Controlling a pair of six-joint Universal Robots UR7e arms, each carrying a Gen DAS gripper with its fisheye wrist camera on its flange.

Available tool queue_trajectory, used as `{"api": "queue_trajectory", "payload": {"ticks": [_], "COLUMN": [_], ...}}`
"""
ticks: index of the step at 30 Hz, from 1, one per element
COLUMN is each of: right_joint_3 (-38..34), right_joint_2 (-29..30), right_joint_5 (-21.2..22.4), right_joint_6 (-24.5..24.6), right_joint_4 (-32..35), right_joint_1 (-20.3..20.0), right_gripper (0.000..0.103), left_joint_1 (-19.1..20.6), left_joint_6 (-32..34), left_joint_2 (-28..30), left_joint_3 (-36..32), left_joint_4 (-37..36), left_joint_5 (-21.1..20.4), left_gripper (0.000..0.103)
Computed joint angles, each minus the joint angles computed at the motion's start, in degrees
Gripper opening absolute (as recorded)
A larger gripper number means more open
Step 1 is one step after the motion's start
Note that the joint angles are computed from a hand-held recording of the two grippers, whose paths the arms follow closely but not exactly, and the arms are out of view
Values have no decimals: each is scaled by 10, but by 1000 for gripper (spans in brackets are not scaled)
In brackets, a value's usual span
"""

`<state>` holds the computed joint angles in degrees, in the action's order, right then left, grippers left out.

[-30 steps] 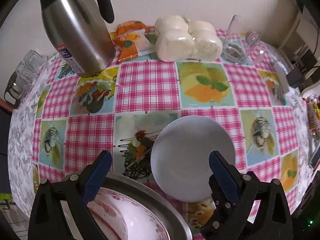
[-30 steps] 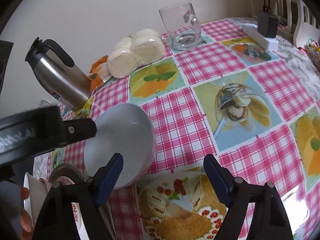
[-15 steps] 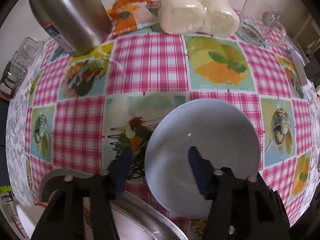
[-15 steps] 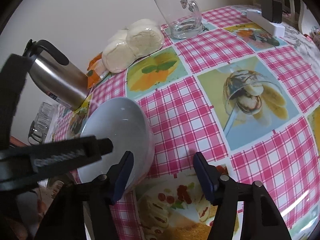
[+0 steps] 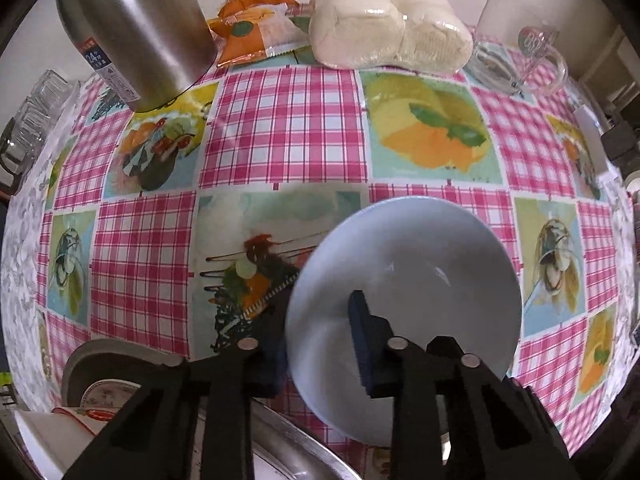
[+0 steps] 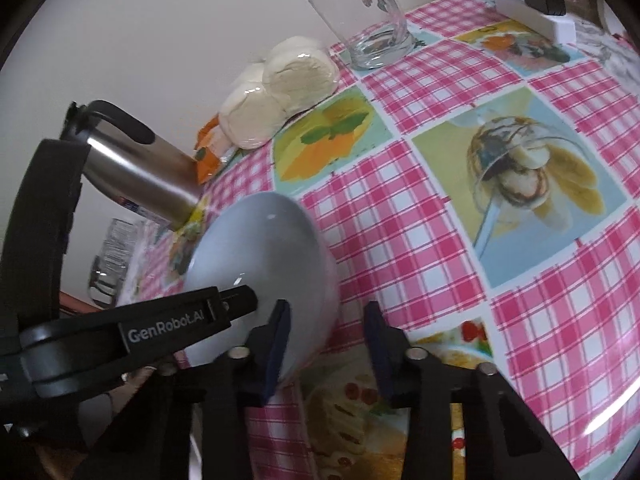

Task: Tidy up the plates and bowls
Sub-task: 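Close both tools side by side on the small white bowl rim, then lift the small white bowl with both tools and carry it over the basin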

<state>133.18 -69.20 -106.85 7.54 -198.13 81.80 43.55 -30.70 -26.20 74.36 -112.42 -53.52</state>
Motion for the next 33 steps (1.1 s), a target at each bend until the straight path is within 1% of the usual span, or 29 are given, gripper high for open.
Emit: {"api": "queue_trajectory", "payload": {"ticks": [1,3,4,8,11,16,18,21,26,28,33], "right_joint_3": [0,-4,-5,0,3,9,11,17,26,28,33], "right_joint_2": [1,4,4,-7,-21,-51,-61,-79,-94,-97,-106], "right_joint_5": [2,-19,-22,-10,-18,-47,-51,-54,-56,-67,-100], "right_joint_6": [-4,-9,-9,-6,-10,-23,-25,-15,-2,2,10], "right_joint_4": [-3,0,1,1,-2,-4,-1,3,1,3,1], "right_joint_1": [1,11,13,9,17,50,60,78,101,114,151], "right_gripper": [28,28,29,29,29,29,29,29,29,29,29], "left_joint_1": [0,0,-1,-5,-14,-28,-34,-45,-56,-63,-66], "left_joint_6": [5,15,19,34,45,61,65,74,81,85,80], "left_joint_2": [-2,-6,-8,-21,-33,-65,-77,-101,-134,-147,-180], "left_joint_3": [4,10,16,33,45,71,80,102,134,149,184], "left_joint_4": [-9,-19,-30,-61,-82,-113,-123,-146,-181,-192,-228], "left_joint_5": [-2,-4,-6,-21,-27,-35,-34,-35,-51,-50,-68], "left_gripper": [24,23,23,23,23,23,23,23,23,23,23]}}
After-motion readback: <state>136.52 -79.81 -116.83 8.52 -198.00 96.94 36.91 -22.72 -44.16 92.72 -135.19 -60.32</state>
